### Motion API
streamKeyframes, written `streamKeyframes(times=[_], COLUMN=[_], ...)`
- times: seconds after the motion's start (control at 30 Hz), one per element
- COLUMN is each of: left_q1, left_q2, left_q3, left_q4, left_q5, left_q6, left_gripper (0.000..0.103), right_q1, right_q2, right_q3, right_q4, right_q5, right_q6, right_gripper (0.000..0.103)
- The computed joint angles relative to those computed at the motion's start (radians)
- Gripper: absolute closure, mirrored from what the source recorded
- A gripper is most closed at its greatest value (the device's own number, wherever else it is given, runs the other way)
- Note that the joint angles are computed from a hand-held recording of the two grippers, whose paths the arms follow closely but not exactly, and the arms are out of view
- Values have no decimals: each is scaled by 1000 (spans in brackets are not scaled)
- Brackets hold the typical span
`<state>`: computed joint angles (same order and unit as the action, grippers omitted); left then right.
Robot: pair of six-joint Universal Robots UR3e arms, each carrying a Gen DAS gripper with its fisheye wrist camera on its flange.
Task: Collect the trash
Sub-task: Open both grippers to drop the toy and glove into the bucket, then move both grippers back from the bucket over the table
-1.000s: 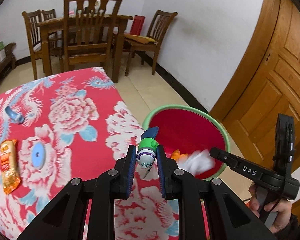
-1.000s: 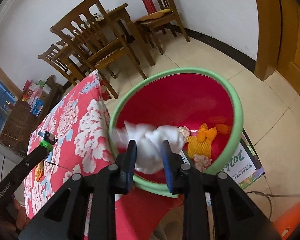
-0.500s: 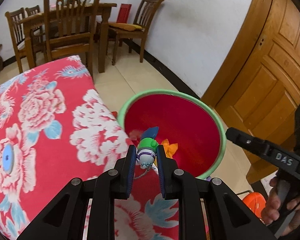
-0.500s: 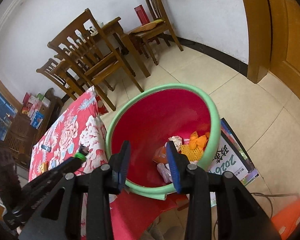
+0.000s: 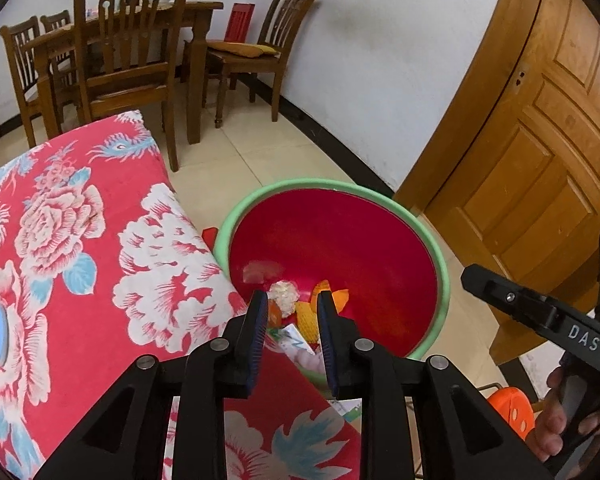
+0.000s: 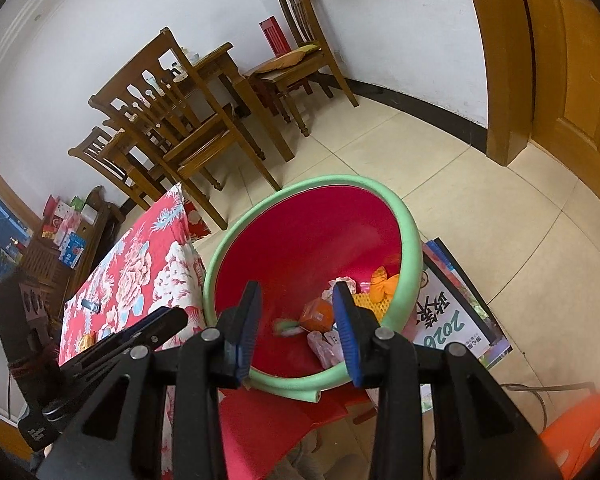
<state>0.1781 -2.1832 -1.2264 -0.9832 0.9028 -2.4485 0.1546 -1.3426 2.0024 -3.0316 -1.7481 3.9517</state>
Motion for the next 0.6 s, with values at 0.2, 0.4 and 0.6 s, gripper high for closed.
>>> streamKeyframes(times=[0.2, 0.4, 0.6], left_q1=[44, 110, 185], left_q2=[35, 89, 126], left_q3=[-29, -77, -112], left_q4=[-7, 9, 24], left_q5=[-19, -26, -25], left_q6=[5, 14, 12], left_gripper=[78, 78, 78], right_q1=[20, 59, 103], right_q2=[23, 70, 163], right_q3=[-41, -125, -251], right_q4=[13, 44, 81], right_q5=[8, 9, 40], right_q6=[-11, -30, -48], right_gripper=[64, 64, 64])
